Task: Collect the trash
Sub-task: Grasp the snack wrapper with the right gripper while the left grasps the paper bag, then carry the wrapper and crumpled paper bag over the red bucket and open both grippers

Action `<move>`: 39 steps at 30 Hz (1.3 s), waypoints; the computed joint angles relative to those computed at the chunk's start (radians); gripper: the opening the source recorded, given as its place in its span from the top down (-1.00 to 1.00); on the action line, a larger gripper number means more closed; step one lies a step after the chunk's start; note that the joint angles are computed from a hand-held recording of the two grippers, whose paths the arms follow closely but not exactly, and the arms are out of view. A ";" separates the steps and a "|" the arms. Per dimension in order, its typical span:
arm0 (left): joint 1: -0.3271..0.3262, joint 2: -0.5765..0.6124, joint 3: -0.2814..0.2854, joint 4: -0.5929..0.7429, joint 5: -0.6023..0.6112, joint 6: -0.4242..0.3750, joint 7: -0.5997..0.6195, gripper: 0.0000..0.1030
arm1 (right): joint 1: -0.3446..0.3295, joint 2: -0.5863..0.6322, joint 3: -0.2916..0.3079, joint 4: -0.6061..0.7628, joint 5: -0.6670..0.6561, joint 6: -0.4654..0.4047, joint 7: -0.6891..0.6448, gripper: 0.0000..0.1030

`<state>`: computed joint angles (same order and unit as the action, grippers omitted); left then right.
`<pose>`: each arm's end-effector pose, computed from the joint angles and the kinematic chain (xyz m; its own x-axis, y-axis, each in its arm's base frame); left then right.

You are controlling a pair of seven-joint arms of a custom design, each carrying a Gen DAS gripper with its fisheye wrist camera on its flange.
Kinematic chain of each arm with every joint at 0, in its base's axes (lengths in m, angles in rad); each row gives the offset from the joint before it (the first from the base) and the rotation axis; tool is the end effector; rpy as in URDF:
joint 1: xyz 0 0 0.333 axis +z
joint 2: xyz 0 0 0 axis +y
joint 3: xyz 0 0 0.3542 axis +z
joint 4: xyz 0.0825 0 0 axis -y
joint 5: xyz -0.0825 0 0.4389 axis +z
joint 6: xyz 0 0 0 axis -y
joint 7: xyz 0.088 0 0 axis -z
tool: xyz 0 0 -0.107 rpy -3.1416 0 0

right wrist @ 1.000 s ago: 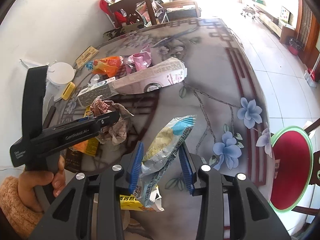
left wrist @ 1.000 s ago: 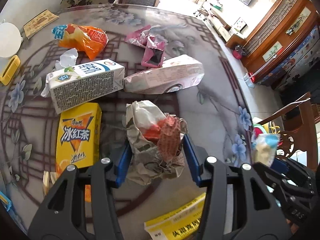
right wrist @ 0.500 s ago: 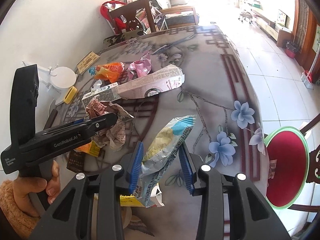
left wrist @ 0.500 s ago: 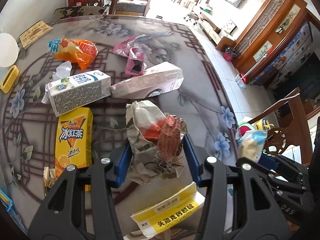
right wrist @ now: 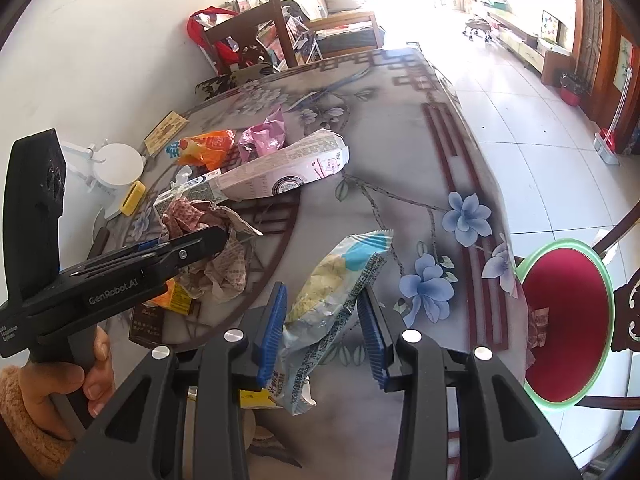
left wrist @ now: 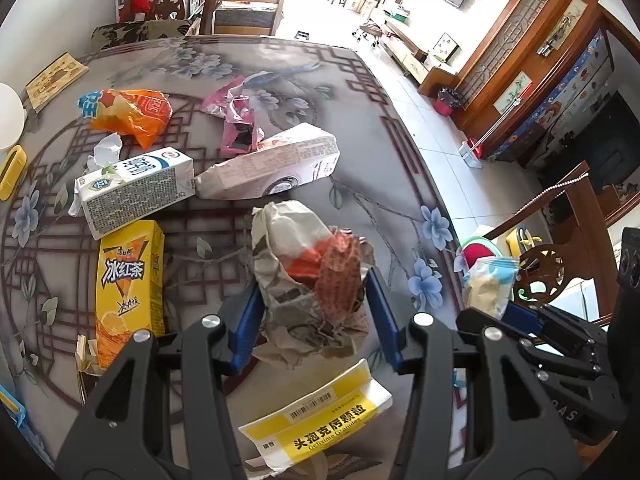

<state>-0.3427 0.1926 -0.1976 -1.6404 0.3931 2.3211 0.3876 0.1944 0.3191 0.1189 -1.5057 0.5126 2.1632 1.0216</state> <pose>0.6283 -0.3549 0.5811 0.3618 -0.8915 0.2727 -0.7561 -0.4517 -0.4735 0.7156 0.2391 0.5484 0.6256 -0.7202 -0.2999 -0.7510 -0.4519 -0.4814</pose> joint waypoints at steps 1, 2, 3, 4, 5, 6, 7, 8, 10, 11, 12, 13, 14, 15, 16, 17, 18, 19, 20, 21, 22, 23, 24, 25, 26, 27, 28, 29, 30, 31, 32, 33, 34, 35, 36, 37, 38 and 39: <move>-0.001 0.002 0.000 0.002 0.000 -0.002 0.000 0.06 | 0.000 0.000 0.000 0.001 0.000 0.000 0.000 0.30; -0.001 0.003 0.000 0.004 -0.001 -0.004 0.002 0.06 | 0.000 0.001 0.000 0.001 0.001 -0.001 -0.001 0.30; -0.001 0.004 0.000 0.005 -0.002 -0.004 0.003 0.06 | -0.001 0.002 0.000 0.002 0.001 -0.002 -0.002 0.30; -0.002 0.005 0.000 0.007 -0.002 -0.006 0.003 0.06 | -0.001 0.001 0.000 0.001 0.001 -0.001 -0.001 0.30; -0.002 0.006 0.000 0.009 -0.003 -0.007 0.004 0.06 | -0.001 -0.001 0.001 -0.003 0.002 0.000 -0.002 0.30; -0.003 0.008 0.000 0.010 -0.003 -0.008 0.005 0.06 | -0.001 -0.001 0.001 -0.004 0.003 0.000 -0.003 0.30; -0.003 0.008 0.000 0.011 -0.003 -0.008 0.005 0.06 | -0.001 -0.001 0.000 -0.004 0.003 0.000 -0.003 0.30; -0.003 0.010 0.000 0.013 -0.003 -0.009 0.007 0.06 | -0.001 -0.002 0.000 -0.004 0.003 0.000 -0.002 0.30; -0.004 0.015 0.000 0.019 -0.004 -0.012 0.012 0.06 | -0.002 -0.001 0.000 -0.004 0.004 -0.001 -0.002 0.30; -0.005 0.017 0.000 0.022 -0.006 -0.014 0.015 0.06 | -0.003 0.001 0.000 -0.003 0.005 -0.001 -0.003 0.30; -0.006 0.019 0.000 0.024 -0.007 -0.015 0.017 0.06 | -0.003 0.002 0.000 -0.003 0.006 -0.001 -0.003 0.30; -0.007 0.021 0.000 0.027 -0.008 -0.017 0.019 0.06 | -0.004 0.002 0.000 -0.004 0.008 -0.001 -0.002 0.30; -0.008 0.024 0.000 0.031 -0.009 -0.019 0.021 0.06 | -0.005 0.003 -0.001 -0.003 0.009 -0.002 -0.002 0.30; -0.009 0.027 0.000 0.034 -0.009 -0.021 0.023 0.06 | -0.006 0.004 -0.001 -0.002 0.010 -0.003 -0.001 0.30; -0.010 0.030 0.000 0.040 -0.011 -0.023 0.026 0.06 | -0.007 0.004 -0.001 -0.002 0.011 -0.003 0.000 0.30; -0.011 0.034 0.001 0.046 -0.012 -0.025 0.030 0.06 | -0.008 0.006 -0.002 -0.001 0.012 -0.004 0.000 0.30; -0.013 0.040 0.001 0.054 -0.012 -0.027 0.034 0.06 | -0.009 0.006 -0.002 -0.003 0.013 -0.004 0.002 0.30; -0.015 0.046 0.001 0.062 -0.012 -0.029 0.039 0.06 | -0.011 0.008 -0.002 0.001 0.014 -0.005 0.002 0.30; -0.017 0.050 0.001 0.069 -0.012 -0.030 0.044 0.06 | -0.012 0.008 -0.002 0.000 0.015 -0.005 0.003 0.30; -0.019 0.057 0.001 0.079 -0.012 -0.033 0.051 0.06 | -0.014 0.009 -0.003 0.001 0.016 -0.005 0.004 0.30; -0.022 0.062 0.002 0.086 -0.013 -0.036 0.057 0.06 | -0.015 0.009 -0.004 0.000 0.017 -0.004 0.006 0.30; -0.024 0.066 0.002 0.094 -0.014 -0.039 0.062 0.06 | -0.017 0.009 -0.005 0.000 0.019 -0.003 0.008 0.30; -0.027 0.073 0.002 0.104 -0.015 -0.043 0.070 0.06 | -0.019 0.009 -0.006 -0.002 0.020 -0.001 0.011 0.30; -0.030 0.078 0.003 0.111 -0.016 -0.046 0.075 0.06 | -0.021 0.010 -0.007 -0.002 0.020 -0.001 0.012 0.30; -0.033 0.084 0.003 0.120 -0.017 -0.050 0.081 0.06 | -0.024 0.011 -0.009 -0.001 0.021 0.000 0.015 0.30; -0.035 0.088 0.004 0.126 -0.018 -0.053 0.085 0.06 | -0.026 0.012 -0.011 -0.003 0.019 0.004 0.020 0.30; -0.038 0.096 0.004 0.137 -0.020 -0.058 0.093 0.06 | -0.028 0.013 -0.014 -0.003 0.016 0.007 0.025 0.30; -0.041 0.101 0.004 0.144 -0.021 -0.062 0.098 0.06 | -0.031 0.015 -0.017 -0.003 0.012 0.011 0.033 0.30; -0.044 0.106 0.005 0.152 -0.023 -0.066 0.103 0.06 | -0.034 0.017 -0.022 -0.003 0.007 0.015 0.045 0.30; -0.046 0.109 0.006 0.157 -0.025 -0.069 0.106 0.06 | -0.038 0.020 -0.026 -0.001 0.002 0.018 0.056 0.30; -0.049 0.114 0.007 0.163 -0.026 -0.072 0.110 0.06 | -0.043 0.023 -0.029 0.001 -0.002 0.022 0.066 0.30; -0.052 0.120 0.007 0.172 -0.026 -0.078 0.114 0.06 | -0.047 0.026 -0.031 0.002 -0.006 0.026 0.074 0.30; -0.054 0.124 0.008 0.179 -0.027 -0.081 0.117 0.06 | -0.052 0.028 -0.036 0.002 -0.013 0.032 0.085 0.30; -0.057 0.130 0.009 0.187 -0.027 -0.085 0.120 0.06 | -0.057 0.030 -0.040 0.002 -0.019 0.037 0.096 0.30; -0.060 0.136 0.010 0.195 -0.027 -0.090 0.123 0.06 | -0.062 0.033 -0.042 0.002 -0.025 0.041 0.103 0.30; -0.062 0.143 0.011 0.206 -0.029 -0.095 0.128 0.06 | -0.067 0.035 -0.048 0.001 -0.033 0.048 0.118 0.30; -0.065 0.150 0.011 0.216 -0.030 -0.100 0.133 0.06 | -0.073 0.036 -0.050 0.000 -0.038 0.052 0.127 0.30; -0.068 0.159 0.012 0.228 -0.032 -0.106 0.138 0.06 | -0.078 0.039 -0.052 0.001 -0.043 0.055 0.133 0.30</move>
<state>-0.4108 0.3513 -0.1861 -1.4123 0.3616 2.2153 0.5254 0.1164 0.3579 0.0669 -1.5052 0.4698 2.2182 1.1550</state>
